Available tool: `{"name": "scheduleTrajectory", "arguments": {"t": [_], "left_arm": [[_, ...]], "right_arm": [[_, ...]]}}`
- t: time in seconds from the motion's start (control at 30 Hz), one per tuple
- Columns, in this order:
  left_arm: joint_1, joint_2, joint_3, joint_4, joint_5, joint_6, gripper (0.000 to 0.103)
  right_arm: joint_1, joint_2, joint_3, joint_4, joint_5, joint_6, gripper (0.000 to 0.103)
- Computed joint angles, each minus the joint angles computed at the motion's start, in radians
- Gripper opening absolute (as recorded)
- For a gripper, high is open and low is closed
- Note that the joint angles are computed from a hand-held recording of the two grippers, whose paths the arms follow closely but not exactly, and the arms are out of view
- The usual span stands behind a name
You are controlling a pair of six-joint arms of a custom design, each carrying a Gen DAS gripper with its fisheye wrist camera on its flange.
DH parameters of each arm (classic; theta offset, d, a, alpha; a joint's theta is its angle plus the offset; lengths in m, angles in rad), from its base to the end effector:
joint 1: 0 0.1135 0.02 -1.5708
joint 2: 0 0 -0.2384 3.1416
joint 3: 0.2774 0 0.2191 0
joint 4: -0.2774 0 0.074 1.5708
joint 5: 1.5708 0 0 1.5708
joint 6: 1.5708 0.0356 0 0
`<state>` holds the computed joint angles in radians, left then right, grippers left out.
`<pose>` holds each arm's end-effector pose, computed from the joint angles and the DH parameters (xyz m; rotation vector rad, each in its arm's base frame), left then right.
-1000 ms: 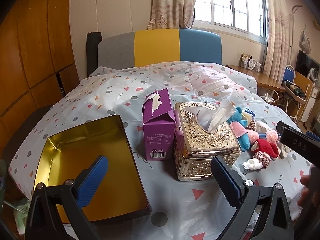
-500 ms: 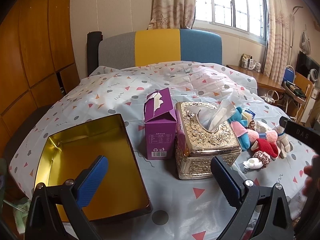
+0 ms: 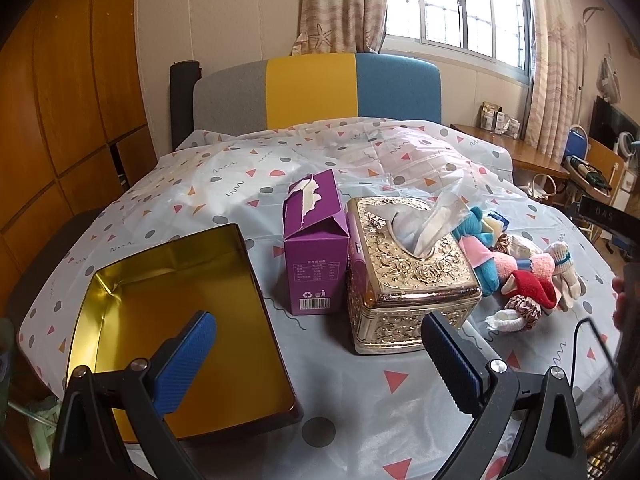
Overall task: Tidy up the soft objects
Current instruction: 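Reach the left tool into the pile and grasp the white towel with scrunchie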
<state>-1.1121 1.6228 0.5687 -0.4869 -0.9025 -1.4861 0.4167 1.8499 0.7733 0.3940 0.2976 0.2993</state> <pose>0.1099 -0.1594 0.1020 -0.4346 2.2093 0.2605 0.2989 0.1209 0.1175 0.0278 2.2186 0.0582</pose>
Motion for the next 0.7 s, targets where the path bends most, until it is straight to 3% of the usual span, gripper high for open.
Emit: {"name": "scheduleTrajectory", "arguments": {"t": [0.37, 0.63, 0.7], "left_arm": [[0.008, -0.017, -0.022, 0.105, 0.017, 0.096, 0.103], [0.02, -0.15, -0.113, 0.343, 0.051, 0.342, 0.103], [0.034, -0.15, -0.092, 0.361, 0.066, 0.414, 0.103]], "right_arm": [[-0.178, 0.107, 0.009, 0.114, -0.115, 0.045, 0.103], [-0.275, 0.122, 0.005, 0.103, -0.249, 0.155, 0.103], [-0.296, 0.128, 0.006, 0.1, -0.284, 0.181, 0.103]]}}
